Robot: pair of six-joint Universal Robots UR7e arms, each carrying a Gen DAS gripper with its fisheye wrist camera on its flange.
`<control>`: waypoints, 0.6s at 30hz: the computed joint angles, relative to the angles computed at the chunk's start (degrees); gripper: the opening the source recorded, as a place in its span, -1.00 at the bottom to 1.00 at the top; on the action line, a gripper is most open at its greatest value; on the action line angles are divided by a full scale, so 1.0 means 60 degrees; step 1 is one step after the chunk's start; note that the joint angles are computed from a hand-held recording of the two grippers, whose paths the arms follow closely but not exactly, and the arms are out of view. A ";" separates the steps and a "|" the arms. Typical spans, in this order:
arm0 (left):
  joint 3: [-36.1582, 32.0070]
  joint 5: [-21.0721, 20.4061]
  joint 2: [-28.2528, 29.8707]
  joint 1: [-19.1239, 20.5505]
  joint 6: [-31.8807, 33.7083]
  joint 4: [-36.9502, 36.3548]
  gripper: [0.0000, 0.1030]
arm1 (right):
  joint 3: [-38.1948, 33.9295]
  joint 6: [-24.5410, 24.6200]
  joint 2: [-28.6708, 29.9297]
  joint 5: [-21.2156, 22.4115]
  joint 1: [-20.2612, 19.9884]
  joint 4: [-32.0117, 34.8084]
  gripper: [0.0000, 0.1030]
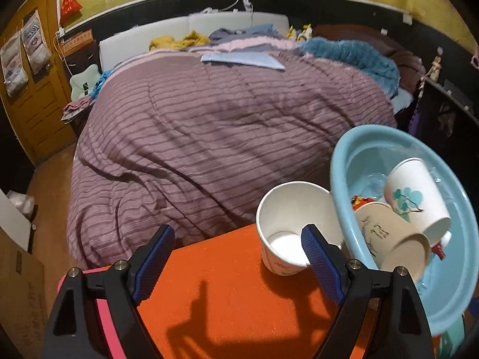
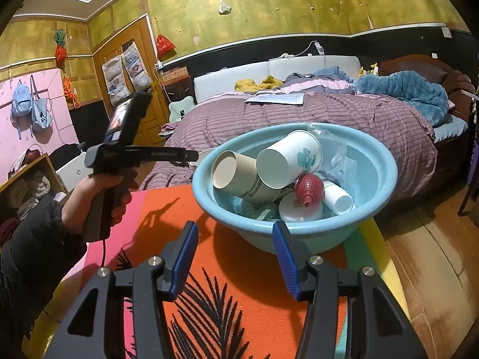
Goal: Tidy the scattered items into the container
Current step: 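Move the left gripper to the white floral paper cup on the rug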
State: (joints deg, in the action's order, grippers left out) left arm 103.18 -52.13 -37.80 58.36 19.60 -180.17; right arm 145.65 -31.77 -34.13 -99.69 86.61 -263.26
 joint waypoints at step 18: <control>-0.0702 -0.0366 0.0094 0.0407 -0.1523 0.1456 0.61 | -0.0235 -0.0144 -0.0004 -0.0397 0.0521 0.0357 0.07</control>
State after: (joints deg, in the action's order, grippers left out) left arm 98.97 -54.32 -37.24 60.80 10.46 -171.43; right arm 144.24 -32.64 -34.15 -102.07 89.73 -261.12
